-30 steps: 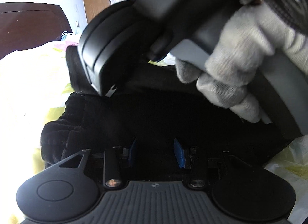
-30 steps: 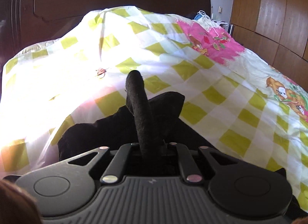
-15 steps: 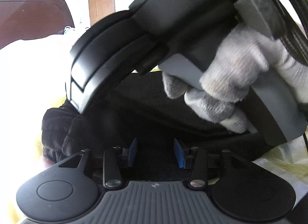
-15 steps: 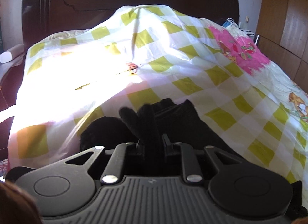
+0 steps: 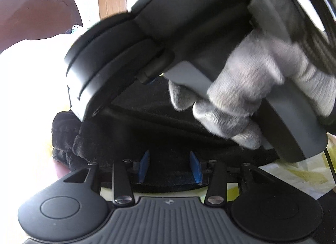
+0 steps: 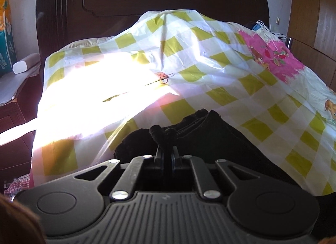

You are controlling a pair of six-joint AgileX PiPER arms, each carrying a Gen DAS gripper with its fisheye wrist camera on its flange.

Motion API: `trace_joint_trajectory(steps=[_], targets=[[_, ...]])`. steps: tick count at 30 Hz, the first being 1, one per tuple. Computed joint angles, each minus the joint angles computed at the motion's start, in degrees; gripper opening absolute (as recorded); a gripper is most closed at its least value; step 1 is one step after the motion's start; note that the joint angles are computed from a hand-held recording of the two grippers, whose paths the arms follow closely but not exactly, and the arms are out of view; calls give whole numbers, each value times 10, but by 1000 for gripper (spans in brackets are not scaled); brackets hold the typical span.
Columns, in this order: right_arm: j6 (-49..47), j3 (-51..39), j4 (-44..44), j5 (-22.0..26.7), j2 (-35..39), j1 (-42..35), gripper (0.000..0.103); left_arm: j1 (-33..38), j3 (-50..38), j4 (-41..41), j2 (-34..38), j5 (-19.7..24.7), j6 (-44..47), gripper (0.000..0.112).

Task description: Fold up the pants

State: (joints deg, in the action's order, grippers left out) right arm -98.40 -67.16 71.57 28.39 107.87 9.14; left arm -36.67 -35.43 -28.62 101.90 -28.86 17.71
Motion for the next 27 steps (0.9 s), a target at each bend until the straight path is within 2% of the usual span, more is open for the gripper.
trace_joint_trajectory(steps=[3,5,8,11,15,17,20,24,27], targets=[[43,-15,-25,10,22,-1,11,5,-7,-5,-1,15,0,55],[99,-44,-76,48,41,-11,16,5,-13,-24,-7,30,19,55],[159,-77,-101,110,50,-37,17,5,-12,-64,-20,44,59,55],[179,-95,-78,187,42,-83,22,1,-7,-123,-40,54,112,55],[159,-76,-44,242,4,-153,24,-23,-26,-283,-60,53,272,55],[168,-76,-53,269,-8,-196,24,-35,-40,-328,-67,41,327,54],[169,-65,-78,265,-31,-254,24,-53,-70,-384,-69,23,397,54],[175,-53,-111,243,-38,-322,27,-66,-124,-430,-48,22,463,54],[183,-38,-135,221,-38,-355,27,-78,-172,-509,-25,22,561,55]])
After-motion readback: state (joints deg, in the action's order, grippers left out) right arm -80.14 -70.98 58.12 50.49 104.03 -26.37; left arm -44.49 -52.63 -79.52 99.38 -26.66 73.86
